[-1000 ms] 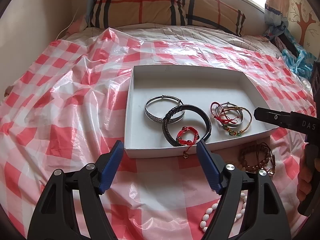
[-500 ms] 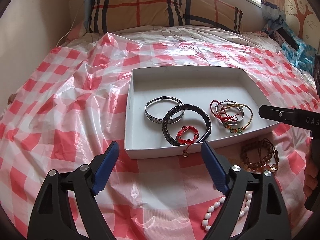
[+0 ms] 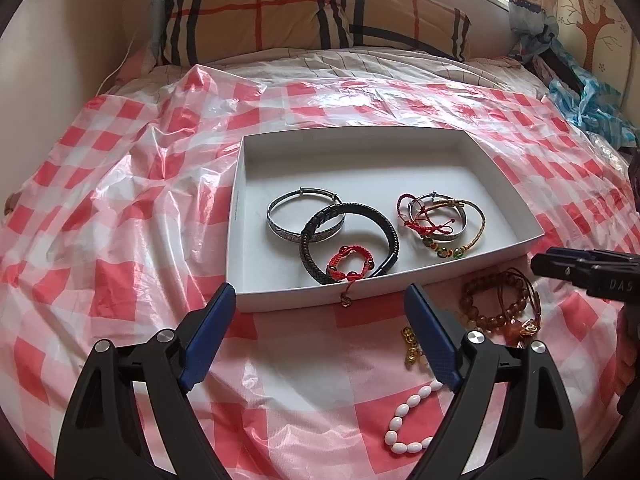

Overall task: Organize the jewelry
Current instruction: 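Move both open tools back toward the bead bracelets beside the tray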

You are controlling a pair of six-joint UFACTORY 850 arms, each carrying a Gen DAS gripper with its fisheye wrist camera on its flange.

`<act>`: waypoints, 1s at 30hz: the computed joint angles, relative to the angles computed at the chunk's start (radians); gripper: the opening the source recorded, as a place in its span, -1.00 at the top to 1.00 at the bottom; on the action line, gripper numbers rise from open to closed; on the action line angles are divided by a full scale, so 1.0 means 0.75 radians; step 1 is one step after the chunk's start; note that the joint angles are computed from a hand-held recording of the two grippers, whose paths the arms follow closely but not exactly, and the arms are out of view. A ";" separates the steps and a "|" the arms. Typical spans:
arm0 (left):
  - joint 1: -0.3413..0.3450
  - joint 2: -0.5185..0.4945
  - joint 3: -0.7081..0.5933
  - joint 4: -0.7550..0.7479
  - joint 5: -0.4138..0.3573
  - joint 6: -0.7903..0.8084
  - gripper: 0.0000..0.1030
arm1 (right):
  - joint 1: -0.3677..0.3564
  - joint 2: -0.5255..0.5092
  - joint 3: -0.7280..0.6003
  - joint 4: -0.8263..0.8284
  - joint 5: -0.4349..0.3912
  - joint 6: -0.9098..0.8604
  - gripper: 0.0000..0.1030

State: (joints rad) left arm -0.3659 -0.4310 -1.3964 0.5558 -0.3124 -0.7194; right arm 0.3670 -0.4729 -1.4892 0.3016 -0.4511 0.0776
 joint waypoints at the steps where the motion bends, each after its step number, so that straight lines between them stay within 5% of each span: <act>1: -0.002 -0.002 -0.002 -0.013 -0.004 0.017 -0.60 | 0.007 -0.009 -0.004 -0.019 -0.013 0.007 0.00; 7: -0.005 -0.012 -0.016 -0.222 -0.013 0.282 -0.60 | 0.046 -0.045 -0.020 -0.218 -0.067 0.100 0.14; 13: -0.027 -0.042 -0.037 -0.299 -0.050 0.420 -0.60 | 0.058 0.020 0.064 -0.096 -0.084 -0.053 0.85; 21: -0.051 -0.132 -0.110 -0.260 -0.080 0.373 -0.59 | 0.058 0.079 0.141 -0.027 -0.032 -0.090 0.87; 24: -0.059 -0.149 -0.125 -0.240 -0.089 0.368 -0.61 | 0.059 0.070 0.134 -0.063 -0.019 -0.055 0.36; 27: -0.068 -0.158 -0.128 -0.264 -0.090 0.437 -0.60 | 0.102 0.044 0.103 -0.319 -0.035 0.100 0.26; 28: -0.068 -0.159 -0.129 -0.291 -0.089 0.482 -0.55 | 0.108 0.037 0.095 -0.328 -0.039 0.086 0.32; 30: -0.068 -0.169 -0.144 -0.448 -0.123 0.666 0.15 | 0.098 0.035 0.094 -0.178 -0.044 -0.056 0.73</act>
